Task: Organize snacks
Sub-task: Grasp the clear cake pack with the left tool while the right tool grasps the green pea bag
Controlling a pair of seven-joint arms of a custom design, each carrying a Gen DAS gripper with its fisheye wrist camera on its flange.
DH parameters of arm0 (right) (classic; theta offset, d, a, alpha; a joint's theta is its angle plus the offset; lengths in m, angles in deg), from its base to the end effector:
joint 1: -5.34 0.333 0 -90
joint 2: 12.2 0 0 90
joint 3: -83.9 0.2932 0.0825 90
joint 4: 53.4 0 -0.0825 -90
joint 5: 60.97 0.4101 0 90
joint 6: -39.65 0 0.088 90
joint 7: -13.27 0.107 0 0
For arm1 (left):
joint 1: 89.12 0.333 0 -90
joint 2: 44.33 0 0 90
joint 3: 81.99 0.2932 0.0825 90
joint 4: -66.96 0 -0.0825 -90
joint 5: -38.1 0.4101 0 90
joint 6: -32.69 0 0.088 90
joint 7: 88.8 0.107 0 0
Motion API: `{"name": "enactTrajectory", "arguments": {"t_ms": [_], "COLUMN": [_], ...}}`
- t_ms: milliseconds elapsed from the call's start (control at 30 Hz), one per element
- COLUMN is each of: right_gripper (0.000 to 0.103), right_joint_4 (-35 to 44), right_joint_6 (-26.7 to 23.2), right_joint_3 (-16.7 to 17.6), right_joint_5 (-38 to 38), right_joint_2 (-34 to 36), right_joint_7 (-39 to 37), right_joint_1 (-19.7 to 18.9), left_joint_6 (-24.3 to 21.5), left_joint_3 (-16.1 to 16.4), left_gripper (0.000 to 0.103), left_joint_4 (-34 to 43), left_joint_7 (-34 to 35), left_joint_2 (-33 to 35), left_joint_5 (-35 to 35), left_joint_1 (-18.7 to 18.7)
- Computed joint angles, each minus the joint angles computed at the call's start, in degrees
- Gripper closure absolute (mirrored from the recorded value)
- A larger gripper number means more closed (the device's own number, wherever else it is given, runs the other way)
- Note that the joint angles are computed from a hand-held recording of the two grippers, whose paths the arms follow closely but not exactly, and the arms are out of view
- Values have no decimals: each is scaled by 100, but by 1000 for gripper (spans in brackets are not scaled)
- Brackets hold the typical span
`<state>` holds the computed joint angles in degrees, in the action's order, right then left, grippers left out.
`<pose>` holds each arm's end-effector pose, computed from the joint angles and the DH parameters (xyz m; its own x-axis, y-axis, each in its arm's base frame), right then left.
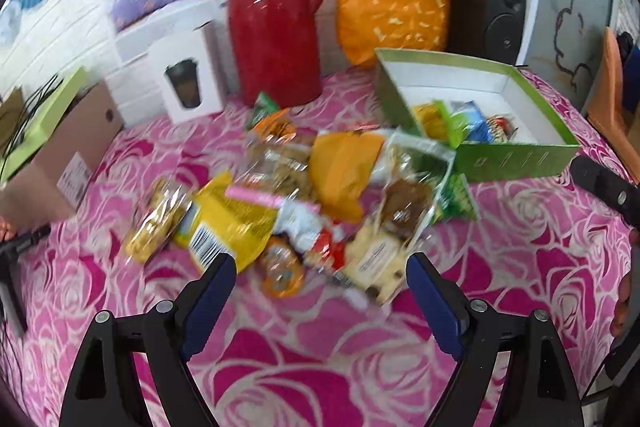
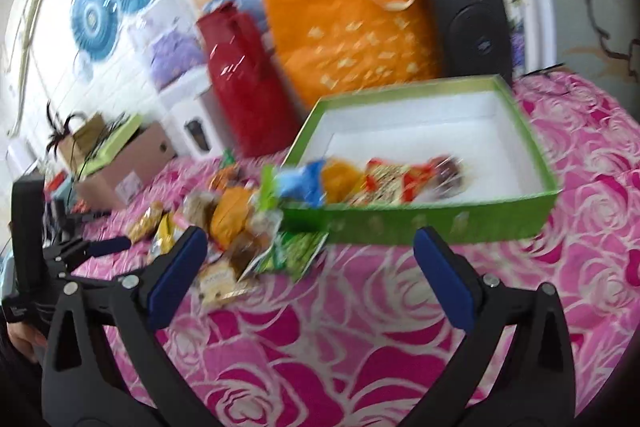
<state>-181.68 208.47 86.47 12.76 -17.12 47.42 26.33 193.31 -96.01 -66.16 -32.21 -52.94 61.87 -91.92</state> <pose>0.5356 0.1652 0.4240 0.3406 -0.8747 -0.3447 -0.6791 0.0247 -0.7336 0.5248 -0.1808 0.4298 -0.0594 -0.9979 -0.0254 -0.7799 0.0623 -0.6228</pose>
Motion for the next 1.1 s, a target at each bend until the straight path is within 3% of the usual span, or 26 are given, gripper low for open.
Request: {"name": "enactTrajectory", "arguments": {"t_ms": [233, 367, 467, 567, 733, 867, 1100], "right_gripper": [2, 27, 31, 77, 78, 78, 78], "right_joint_4": [525, 1031, 1262, 1344, 940, 575, 217], "right_joint_6": [-529, -988, -1069, -1217, -1024, -885, -713], "right_joint_3": [191, 283, 530, 634, 690, 577, 335], "right_joint_5": [-1061, -1886, -1565, -1690, -1505, -1559, -2090], "right_joint_2": [765, 1337, 1593, 1720, 1359, 1044, 766], "right_joint_7": [949, 2023, 1839, 1990, 1782, 1764, 2198], "right_joint_1": [-159, -436, -711, -860, -951, -865, -714], "left_joint_6": [365, 755, 862, 863, 961, 668, 104], "left_joint_3": [77, 249, 276, 261, 323, 290, 465], "left_gripper": [14, 14, 14, 14, 17, 24, 25], "left_joint_4": [-711, -937, -869, -645, 79, 952, 1961], "left_joint_7": [265, 1089, 1572, 1958, 2845, 3430, 2977], "left_joint_2": [-507, -625, -530, -309, 400, 1188, 2084], "left_joint_5": [-400, -1174, -1658, -2048, -2774, -3251, -2723], "left_joint_1": [115, -57, -138, -202, -510, -662, -872]}}
